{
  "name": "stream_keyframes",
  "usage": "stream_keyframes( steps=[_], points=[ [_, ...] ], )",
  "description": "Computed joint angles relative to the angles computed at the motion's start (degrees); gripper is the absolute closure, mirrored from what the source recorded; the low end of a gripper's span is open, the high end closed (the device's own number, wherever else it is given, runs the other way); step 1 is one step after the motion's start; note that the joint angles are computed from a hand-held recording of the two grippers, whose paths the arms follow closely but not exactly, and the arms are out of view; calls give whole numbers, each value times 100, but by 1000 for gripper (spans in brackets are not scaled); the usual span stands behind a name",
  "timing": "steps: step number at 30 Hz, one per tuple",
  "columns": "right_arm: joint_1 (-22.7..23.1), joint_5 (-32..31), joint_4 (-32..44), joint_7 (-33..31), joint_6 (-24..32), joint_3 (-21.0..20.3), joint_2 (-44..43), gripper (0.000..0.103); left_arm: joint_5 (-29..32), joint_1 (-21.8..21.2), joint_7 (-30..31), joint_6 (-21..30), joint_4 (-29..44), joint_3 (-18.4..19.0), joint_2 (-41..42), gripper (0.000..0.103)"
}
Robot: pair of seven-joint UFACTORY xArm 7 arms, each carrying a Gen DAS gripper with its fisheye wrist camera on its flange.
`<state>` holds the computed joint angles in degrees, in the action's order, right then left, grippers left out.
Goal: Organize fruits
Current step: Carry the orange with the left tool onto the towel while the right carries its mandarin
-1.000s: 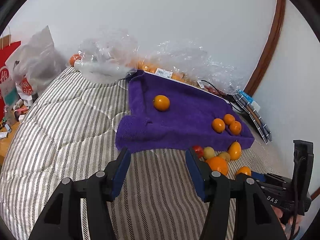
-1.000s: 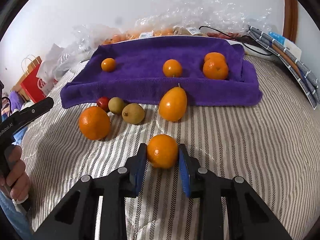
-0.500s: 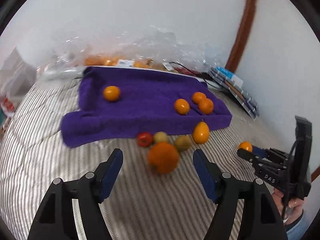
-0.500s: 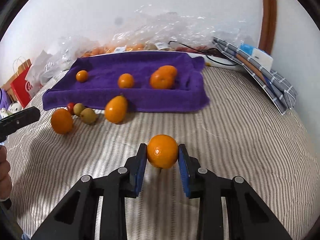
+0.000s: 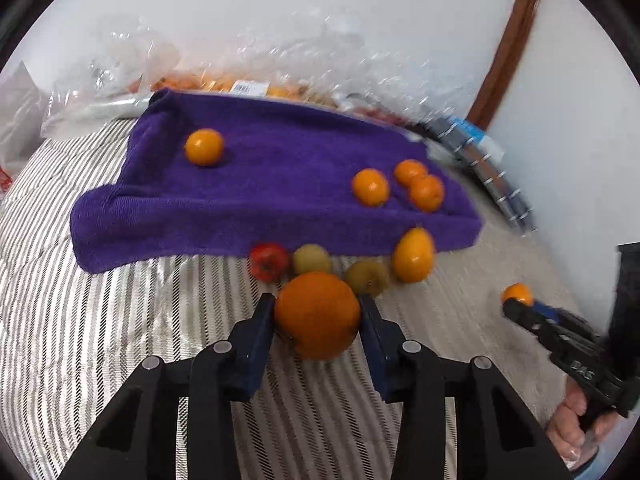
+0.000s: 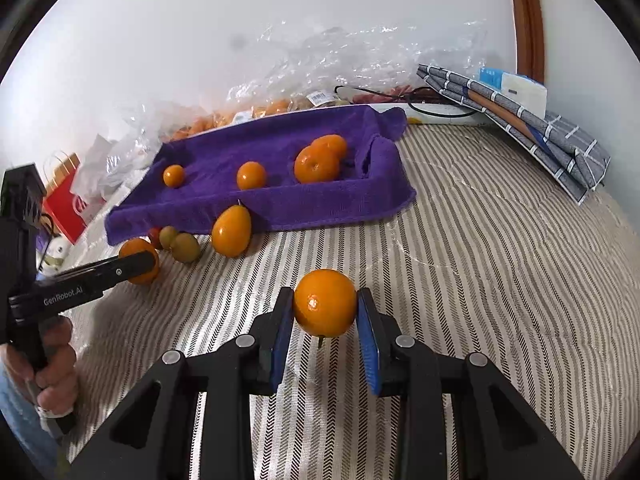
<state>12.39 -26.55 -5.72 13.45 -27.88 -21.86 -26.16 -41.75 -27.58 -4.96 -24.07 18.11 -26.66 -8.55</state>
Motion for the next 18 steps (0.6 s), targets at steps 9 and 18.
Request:
stream_keyframes(
  steps=[9, 18],
  points=[
    [-36, -313, -62, 121, -129, -265, -23, 72, 1564, -194, -1644, -621, -604, 682, -205, 64],
    [-190, -237, -113, 130, -178, -133, -54, 72, 1036, -28, -1357, -772, -575, 255, -234, 64]
  ],
)
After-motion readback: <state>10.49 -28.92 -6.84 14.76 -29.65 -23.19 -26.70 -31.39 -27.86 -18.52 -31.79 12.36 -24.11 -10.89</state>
